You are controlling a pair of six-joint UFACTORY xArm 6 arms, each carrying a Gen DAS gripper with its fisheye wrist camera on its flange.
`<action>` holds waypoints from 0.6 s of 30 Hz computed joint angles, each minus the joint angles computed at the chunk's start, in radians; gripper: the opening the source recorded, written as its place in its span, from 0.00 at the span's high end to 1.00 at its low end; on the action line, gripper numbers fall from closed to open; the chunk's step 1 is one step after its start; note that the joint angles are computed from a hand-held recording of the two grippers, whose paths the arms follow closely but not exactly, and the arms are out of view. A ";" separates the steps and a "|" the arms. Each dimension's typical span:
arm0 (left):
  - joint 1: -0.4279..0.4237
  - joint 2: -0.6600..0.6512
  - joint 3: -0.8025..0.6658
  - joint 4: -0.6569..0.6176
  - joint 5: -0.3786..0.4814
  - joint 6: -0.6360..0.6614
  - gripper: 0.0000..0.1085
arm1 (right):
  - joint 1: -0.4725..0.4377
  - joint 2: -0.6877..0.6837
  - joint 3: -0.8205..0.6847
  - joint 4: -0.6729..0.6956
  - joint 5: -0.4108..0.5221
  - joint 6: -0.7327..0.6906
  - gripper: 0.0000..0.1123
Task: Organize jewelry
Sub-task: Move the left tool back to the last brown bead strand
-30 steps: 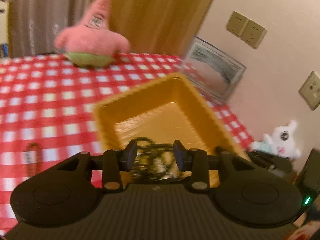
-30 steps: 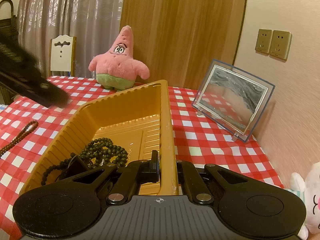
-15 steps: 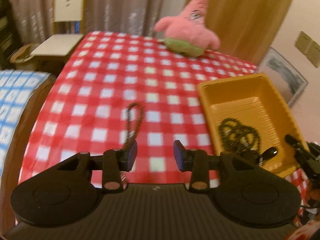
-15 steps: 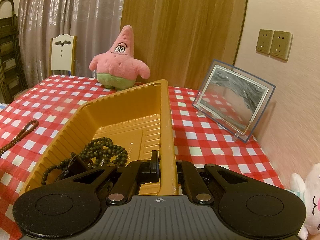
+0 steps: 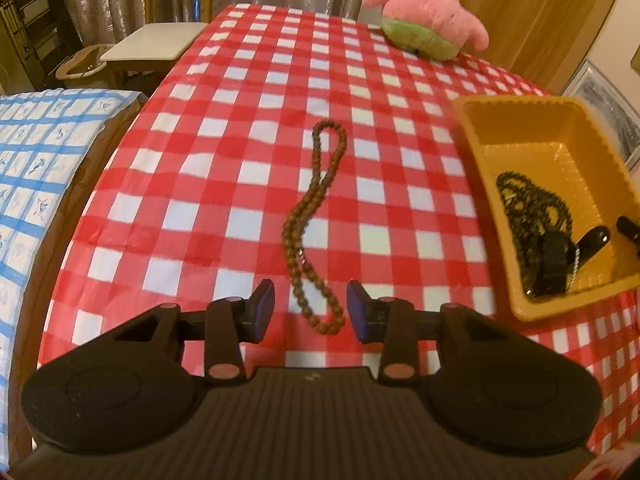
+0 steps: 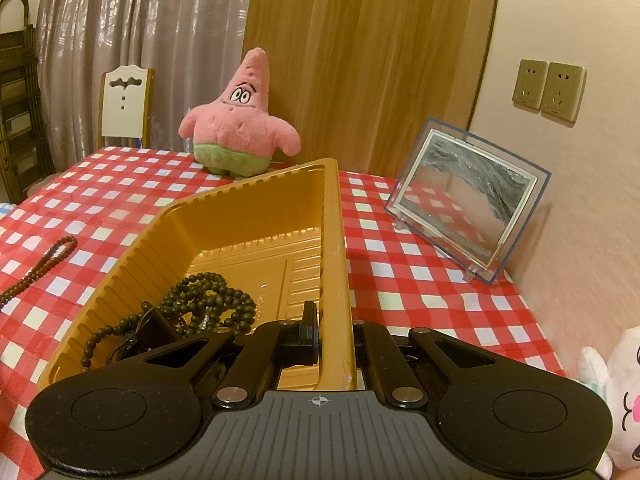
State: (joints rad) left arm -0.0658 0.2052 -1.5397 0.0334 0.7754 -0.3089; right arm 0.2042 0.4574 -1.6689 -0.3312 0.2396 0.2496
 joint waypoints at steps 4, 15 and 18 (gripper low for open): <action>0.003 -0.008 0.023 0.011 -0.017 -0.007 0.68 | 0.000 -0.001 0.002 -0.001 -0.001 -0.001 0.97; 0.007 0.002 0.061 0.068 -0.073 -0.012 0.68 | -0.001 -0.003 0.002 0.009 0.005 -0.009 0.97; 0.009 0.008 0.064 0.065 -0.072 0.005 0.68 | -0.003 -0.003 0.003 0.015 0.005 -0.016 0.97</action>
